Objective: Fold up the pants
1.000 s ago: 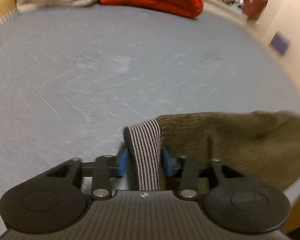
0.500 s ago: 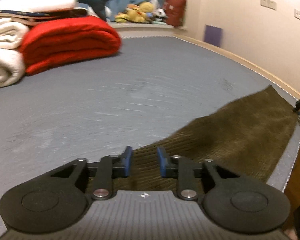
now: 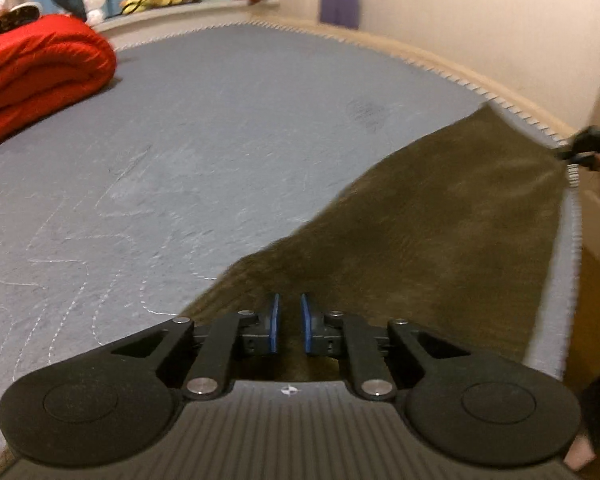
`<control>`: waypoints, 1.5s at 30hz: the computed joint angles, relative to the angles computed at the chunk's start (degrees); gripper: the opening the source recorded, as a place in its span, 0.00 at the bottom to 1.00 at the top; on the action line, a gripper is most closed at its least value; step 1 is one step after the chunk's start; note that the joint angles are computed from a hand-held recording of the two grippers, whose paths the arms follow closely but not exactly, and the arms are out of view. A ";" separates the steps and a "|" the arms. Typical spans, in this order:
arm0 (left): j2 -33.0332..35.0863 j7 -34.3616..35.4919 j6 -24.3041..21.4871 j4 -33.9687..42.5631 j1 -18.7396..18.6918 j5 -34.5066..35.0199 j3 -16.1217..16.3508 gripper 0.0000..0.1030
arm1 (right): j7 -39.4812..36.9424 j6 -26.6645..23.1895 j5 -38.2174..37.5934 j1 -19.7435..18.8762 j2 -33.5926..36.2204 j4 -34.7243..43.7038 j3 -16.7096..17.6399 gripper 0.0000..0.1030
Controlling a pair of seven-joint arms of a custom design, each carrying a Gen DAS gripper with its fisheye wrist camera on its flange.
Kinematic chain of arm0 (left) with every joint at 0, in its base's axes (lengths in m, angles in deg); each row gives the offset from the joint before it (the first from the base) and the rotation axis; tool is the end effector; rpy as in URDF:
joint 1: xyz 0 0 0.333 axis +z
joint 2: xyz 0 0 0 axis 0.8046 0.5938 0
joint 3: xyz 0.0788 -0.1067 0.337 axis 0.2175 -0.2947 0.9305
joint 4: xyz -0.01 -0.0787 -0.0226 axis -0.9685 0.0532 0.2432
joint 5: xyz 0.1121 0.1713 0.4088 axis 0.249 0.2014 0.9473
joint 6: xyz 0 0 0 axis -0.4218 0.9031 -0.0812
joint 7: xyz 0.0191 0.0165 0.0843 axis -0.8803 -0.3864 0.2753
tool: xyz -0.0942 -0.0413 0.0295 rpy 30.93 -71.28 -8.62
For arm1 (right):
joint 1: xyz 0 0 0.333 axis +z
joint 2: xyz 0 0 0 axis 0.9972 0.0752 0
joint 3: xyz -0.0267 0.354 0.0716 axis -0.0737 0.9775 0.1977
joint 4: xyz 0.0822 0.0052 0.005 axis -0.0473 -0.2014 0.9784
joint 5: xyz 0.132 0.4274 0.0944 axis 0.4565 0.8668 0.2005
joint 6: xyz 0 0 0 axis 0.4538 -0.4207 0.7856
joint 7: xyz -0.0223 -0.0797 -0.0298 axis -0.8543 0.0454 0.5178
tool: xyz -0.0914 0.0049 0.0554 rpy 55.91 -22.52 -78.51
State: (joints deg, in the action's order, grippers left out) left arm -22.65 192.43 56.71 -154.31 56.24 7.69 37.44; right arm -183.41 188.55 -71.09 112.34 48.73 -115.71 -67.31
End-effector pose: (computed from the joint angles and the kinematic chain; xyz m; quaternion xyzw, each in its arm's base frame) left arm 0.6101 -0.0079 0.4377 -0.3371 0.8654 -0.3415 0.1442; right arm 0.3172 0.2715 0.4486 -0.1096 0.9226 -0.3003 0.2160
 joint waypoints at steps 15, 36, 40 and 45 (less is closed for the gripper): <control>-2.03 -8.03 9.37 -0.41 -1.64 -3.85 -0.58 0.15 | 13.36 8.23 -1.05 0.52 -13.17 -11.45 2.13 0.43; -8.71 -6.27 6.31 -3.02 -0.71 -10.70 4.24 0.16 | 7.31 -4.69 -12.50 -4.00 2.28 5.52 7.17 0.17; -11.32 -7.73 5.80 -3.75 0.21 -13.79 6.12 0.16 | -9.84 -11.15 -27.41 -2.14 15.69 22.93 10.70 0.17; -12.22 -13.09 4.70 -4.36 2.11 -11.37 7.57 0.16 | -33.39 -4.90 -44.15 4.41 36.11 43.56 12.92 0.17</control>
State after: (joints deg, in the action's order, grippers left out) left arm -34.87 179.33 61.40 -158.67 58.35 -3.69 45.01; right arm -216.80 183.65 -115.24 116.75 84.84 -72.14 -54.39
